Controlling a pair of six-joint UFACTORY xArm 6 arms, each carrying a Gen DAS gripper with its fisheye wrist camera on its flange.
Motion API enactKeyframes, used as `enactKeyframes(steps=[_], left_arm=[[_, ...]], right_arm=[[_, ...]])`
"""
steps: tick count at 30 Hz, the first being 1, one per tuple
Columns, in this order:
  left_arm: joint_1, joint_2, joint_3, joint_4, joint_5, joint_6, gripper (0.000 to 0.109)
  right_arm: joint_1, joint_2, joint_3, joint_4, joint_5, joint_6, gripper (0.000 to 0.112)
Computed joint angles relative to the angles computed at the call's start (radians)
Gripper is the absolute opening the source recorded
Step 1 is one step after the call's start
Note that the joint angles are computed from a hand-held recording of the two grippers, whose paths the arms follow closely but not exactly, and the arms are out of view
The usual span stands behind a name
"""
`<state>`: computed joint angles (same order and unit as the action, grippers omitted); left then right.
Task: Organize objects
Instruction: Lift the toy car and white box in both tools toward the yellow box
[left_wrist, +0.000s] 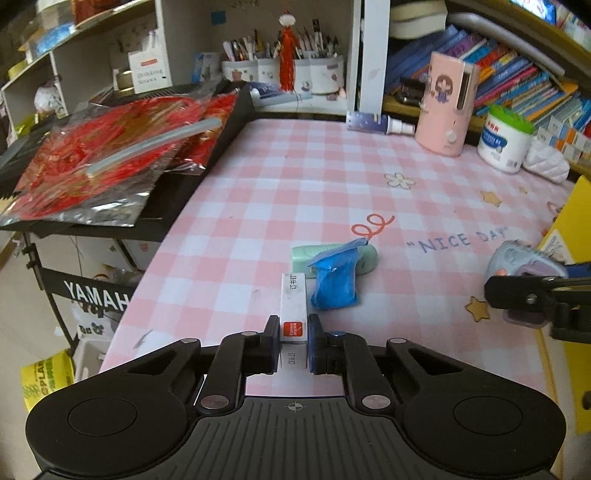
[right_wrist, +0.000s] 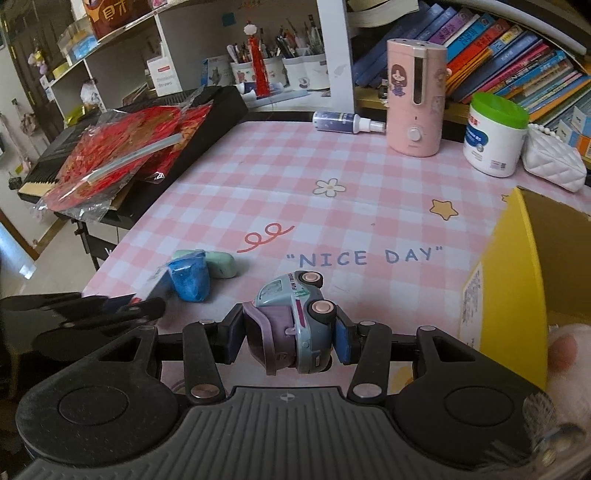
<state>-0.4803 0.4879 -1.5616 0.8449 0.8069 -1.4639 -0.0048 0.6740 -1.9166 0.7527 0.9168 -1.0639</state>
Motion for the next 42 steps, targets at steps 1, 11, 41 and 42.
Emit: enactKeyframes(steps=[1,11,41,42], left_arm=[[-0.006,-0.021,0.022,0.011,-0.002,-0.022,0.013],[-0.063,-0.215,0.218,0.109,-0.029,-0.225,0.013],[-0.293,-0.498,0.528,0.217,0.011,-0.443,0.013],[-0.303,-0.506,0.537,0.216,0.016,-0.448,0.013]], right_arm=[[0.000,-0.007,0.009,-0.001,-0.003,-0.001,0.045],[-0.011,-0.139,0.207,0.018,-0.047,-0.089,0.045],[-0.094,-0.627,0.836,0.147,-0.163,-0.234,0.045],[-0.099,-0.641,0.853,0.148,-0.161,-0.236,0.045]])
